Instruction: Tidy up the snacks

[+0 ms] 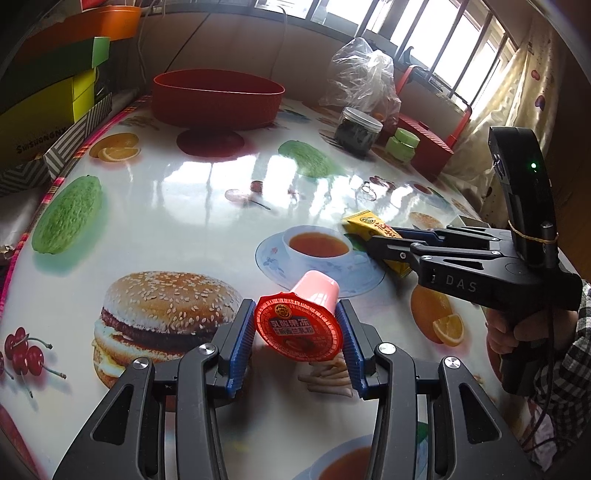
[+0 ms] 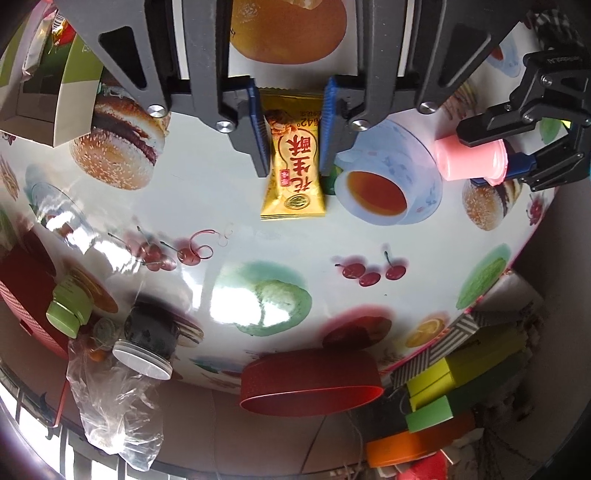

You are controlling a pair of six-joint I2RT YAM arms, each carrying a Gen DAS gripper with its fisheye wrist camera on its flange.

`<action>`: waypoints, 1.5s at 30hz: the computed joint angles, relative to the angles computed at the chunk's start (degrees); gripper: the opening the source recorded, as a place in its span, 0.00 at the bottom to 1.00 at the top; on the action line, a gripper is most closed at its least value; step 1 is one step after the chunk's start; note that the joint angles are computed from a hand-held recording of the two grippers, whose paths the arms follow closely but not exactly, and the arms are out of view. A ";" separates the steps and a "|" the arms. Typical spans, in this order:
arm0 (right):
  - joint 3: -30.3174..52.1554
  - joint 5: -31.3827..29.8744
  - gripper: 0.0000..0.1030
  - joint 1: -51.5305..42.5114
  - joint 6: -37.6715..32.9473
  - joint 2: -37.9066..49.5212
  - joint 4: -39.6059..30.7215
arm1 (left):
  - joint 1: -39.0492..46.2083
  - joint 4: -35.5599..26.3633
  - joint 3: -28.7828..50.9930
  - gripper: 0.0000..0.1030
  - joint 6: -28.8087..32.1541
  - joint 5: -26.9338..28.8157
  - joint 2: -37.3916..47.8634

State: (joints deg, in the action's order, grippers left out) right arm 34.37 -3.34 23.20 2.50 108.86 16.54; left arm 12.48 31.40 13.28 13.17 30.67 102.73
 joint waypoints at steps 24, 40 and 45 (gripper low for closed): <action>-7.84 -2.36 0.20 -1.17 4.14 -8.19 3.24 | -1.25 -5.67 -3.52 0.44 -0.29 -0.56 -12.84; -14.92 -2.71 0.20 -5.74 3.74 -19.68 2.28 | -7.54 -9.68 -4.78 0.44 -3.97 -4.33 -22.14; -16.78 -3.54 0.20 -8.87 2.88 -23.56 1.10 | -11.22 -11.13 -4.19 0.44 -6.15 -6.17 -24.75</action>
State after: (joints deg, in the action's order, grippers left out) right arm 17.59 -6.88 14.33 5.37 85.30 17.64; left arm 1.25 20.27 9.09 7.02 24.50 77.98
